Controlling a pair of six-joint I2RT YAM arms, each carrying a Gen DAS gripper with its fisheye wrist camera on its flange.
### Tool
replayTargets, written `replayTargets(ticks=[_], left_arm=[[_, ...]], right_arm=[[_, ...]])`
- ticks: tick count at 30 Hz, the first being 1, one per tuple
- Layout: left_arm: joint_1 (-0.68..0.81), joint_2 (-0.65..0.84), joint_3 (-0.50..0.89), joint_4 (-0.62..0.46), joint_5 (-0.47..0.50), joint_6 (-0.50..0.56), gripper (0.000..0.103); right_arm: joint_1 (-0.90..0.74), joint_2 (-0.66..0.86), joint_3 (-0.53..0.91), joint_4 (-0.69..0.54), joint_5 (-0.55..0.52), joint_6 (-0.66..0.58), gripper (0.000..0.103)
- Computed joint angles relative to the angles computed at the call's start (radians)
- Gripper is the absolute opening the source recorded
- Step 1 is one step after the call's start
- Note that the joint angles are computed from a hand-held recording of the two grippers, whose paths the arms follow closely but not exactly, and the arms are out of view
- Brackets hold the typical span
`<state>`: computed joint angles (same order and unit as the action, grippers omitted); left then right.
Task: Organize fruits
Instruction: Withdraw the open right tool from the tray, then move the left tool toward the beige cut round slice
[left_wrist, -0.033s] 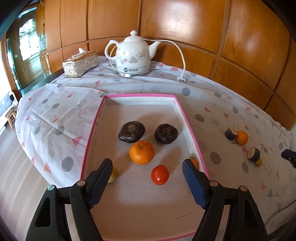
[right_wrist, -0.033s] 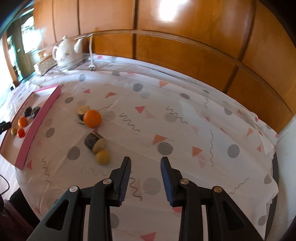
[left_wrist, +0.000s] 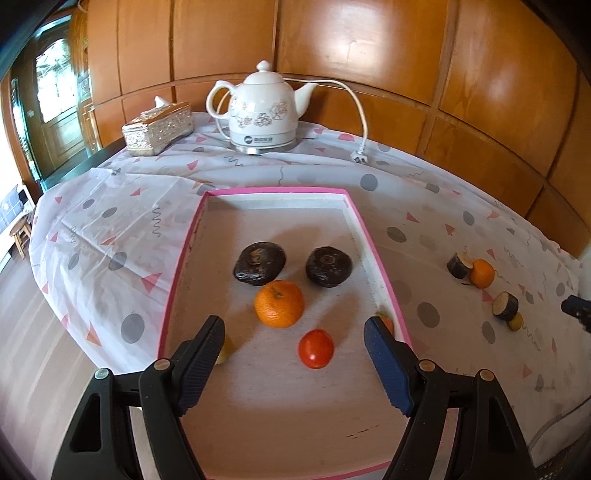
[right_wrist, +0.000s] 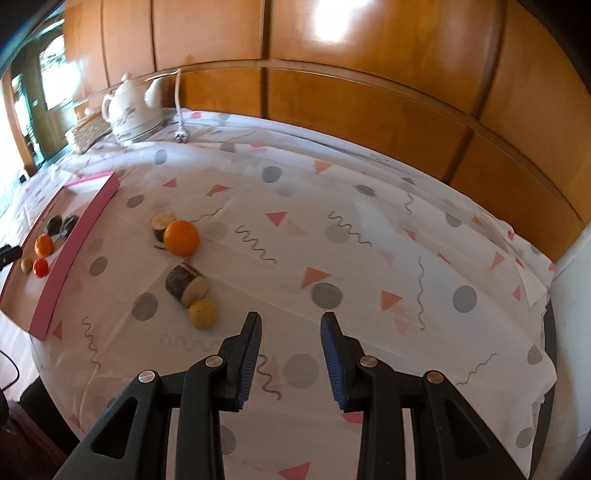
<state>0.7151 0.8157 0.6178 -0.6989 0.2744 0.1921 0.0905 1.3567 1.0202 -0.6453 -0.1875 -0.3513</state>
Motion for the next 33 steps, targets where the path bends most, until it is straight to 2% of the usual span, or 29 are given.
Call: replayTargets(ticks=[16, 27, 33], left_arm=[[-0.377, 0.021, 0.017, 0.038, -0.179, -0.142, 0.078], [-0.653, 0.116, 0.044, 0.099, -0.304, -0.23, 0.078], [-0.748, 0.183, 0.06, 0.13, -0.332, -0.26, 0.078]], right_arm=[[-0.037, 0.023, 0.018, 0.01, 0.0, 0.028, 0.033], [-0.075, 0.048, 0.042, 0.012, 0.028, 0.077, 0.033], [-0.114, 0.084, 0.069, 0.005, 0.051, 0.112, 0.034]])
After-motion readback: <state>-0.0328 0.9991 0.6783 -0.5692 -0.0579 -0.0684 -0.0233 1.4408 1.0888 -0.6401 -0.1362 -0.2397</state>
